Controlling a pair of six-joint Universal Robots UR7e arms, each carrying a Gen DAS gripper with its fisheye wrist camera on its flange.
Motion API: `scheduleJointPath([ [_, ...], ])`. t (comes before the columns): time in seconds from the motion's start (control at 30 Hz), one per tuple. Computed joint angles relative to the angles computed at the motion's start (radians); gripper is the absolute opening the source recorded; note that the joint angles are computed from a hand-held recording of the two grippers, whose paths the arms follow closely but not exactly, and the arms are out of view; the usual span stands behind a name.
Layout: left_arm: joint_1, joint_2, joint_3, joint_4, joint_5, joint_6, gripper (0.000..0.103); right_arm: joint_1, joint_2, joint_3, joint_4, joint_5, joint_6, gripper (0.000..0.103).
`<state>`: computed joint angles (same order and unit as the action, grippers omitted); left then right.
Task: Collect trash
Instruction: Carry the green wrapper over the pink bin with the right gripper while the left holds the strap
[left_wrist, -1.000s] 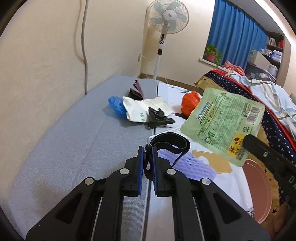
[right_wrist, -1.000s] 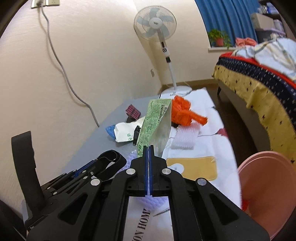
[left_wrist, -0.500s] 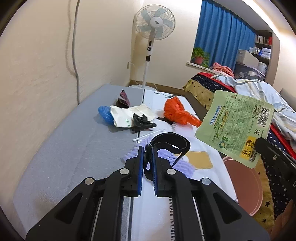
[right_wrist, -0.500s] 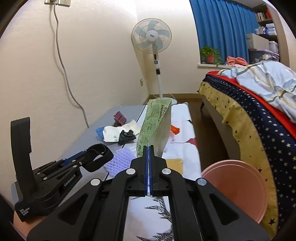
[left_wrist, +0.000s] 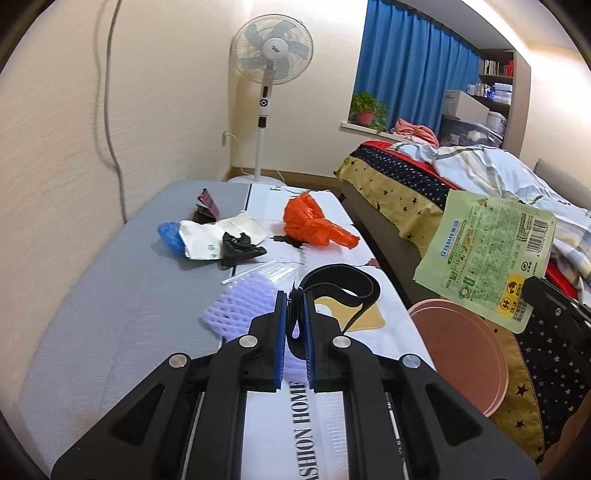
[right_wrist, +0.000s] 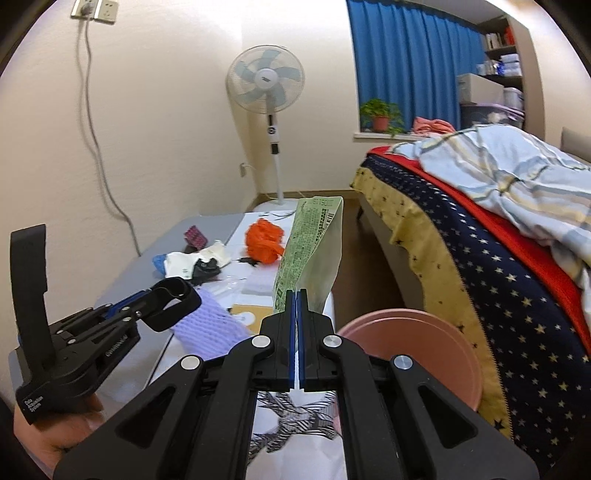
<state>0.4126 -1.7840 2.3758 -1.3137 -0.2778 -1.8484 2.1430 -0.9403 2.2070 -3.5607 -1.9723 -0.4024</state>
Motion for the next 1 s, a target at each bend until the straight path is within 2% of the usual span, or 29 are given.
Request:
scheduleJointPath([
  [0.33,0.019,0.034,0.044,-0.280,0.019,0.214,0.009,-0.005,-0.011,0.001,-0.036,-0.058,-0.009,0.001],
  [1.0,0.066,0.185,0.094,-0.864,0.025,0.621,0.009,-0.037,-0.011,-0.009,-0.067,-0.142,-0.004,0.001],
])
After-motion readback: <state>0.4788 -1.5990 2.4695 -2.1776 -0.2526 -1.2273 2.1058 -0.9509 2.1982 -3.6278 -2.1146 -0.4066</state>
